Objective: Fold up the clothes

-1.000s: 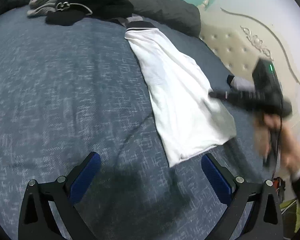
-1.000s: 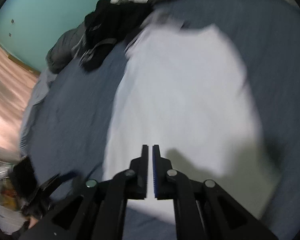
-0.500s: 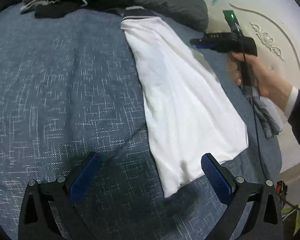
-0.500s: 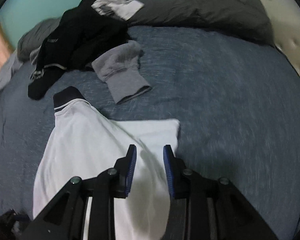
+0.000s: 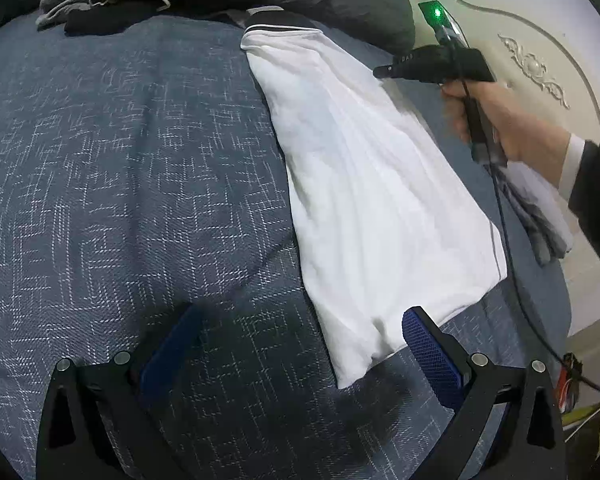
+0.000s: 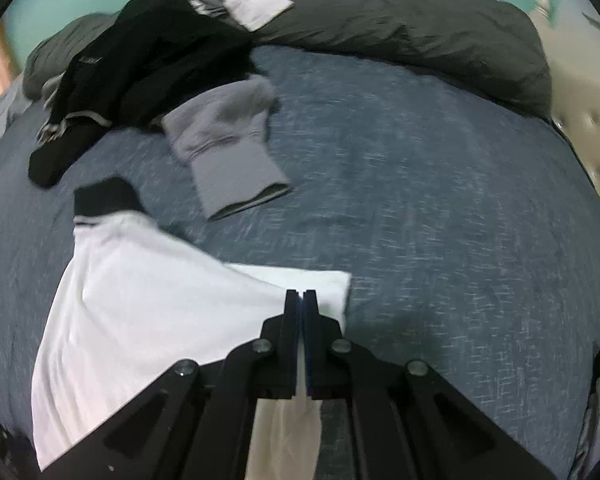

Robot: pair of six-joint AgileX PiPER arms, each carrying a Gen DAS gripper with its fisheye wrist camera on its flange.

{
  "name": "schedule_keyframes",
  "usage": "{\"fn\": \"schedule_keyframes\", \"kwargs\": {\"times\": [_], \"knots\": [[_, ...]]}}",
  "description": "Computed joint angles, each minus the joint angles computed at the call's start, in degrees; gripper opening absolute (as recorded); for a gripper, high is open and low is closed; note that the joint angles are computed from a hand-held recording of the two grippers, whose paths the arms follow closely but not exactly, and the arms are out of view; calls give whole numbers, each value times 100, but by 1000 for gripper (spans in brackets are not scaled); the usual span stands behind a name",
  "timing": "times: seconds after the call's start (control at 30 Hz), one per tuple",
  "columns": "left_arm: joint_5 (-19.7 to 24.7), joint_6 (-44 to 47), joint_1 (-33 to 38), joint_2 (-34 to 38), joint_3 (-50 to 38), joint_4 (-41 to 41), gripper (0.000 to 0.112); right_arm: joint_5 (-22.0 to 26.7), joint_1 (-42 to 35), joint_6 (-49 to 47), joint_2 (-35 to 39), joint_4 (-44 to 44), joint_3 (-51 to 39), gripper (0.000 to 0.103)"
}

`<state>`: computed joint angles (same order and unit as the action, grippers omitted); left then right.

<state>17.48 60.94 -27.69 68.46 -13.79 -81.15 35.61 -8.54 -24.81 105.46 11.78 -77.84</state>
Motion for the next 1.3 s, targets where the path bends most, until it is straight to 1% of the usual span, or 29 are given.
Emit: {"fn": "schedule_keyframes", "kwargs": {"times": [0.13, 0.2, 0.27, 0.33, 0.43, 0.5, 0.6, 0.67, 0.73, 0.77, 0.8, 0.9, 1.0, 1.07, 1.17, 1.3], "knots": [[-27, 84, -25, 29, 4, -86, 103, 64, -106, 186, 170, 95, -229, 1], [-66, 150, -62, 41, 11, -167, 103, 140, 22, 608, 321, -389, -304, 1], [-95, 210, -91, 50, 15, -244, 103, 195, 82, 859, 402, -636, -329, 1], [-48, 338, -41, 58, 26, -359, 103, 283, 75, 1058, 485, -749, -396, 1], [98, 513, 105, 59, 46, -491, 103, 539, 18, 1275, 558, -767, -535, 1], [65, 509, 70, 61, 42, -510, 103, 632, 85, 1355, 516, -893, -563, 2], [-24, 894, -28, 104, 111, -941, 103, 848, 44, 941, 402, -317, -722, 2], [53, 1095, 43, 127, 135, -1132, 103, 716, 90, 877, 171, -171, -705, 3], [183, 1219, 178, 106, 178, -1179, 103, 550, 177, 751, -71, 78, -671, 11], [255, 1257, 259, 83, 208, -1166, 103, 559, 207, 414, -154, 474, -674, 24], [330, 1295, 345, 62, 237, -1148, 103, 629, 293, 122, -186, 758, -714, 32], [692, 1497, 807, 51, 316, -1025, 103, 799, 796, -165, -154, 825, -939, 33], [842, 1633, 964, 40, 366, -1038, 103, 951, 1425, 166, 129, 272, -1343, 33], [934, 1644, 1071, -9, 416, -980, 103, 1065, 1712, 378, 337, -94, -1613, 33], [1080, 1639, 1243, -89, 486, -864, 103, 1410, 2162, 603, 725, -747, -2142, 33], [1124, 1697, 1302, -109, 518, -864, 103, 1972, 2553, 701, 1250, -1401, -2877, 33]]}}
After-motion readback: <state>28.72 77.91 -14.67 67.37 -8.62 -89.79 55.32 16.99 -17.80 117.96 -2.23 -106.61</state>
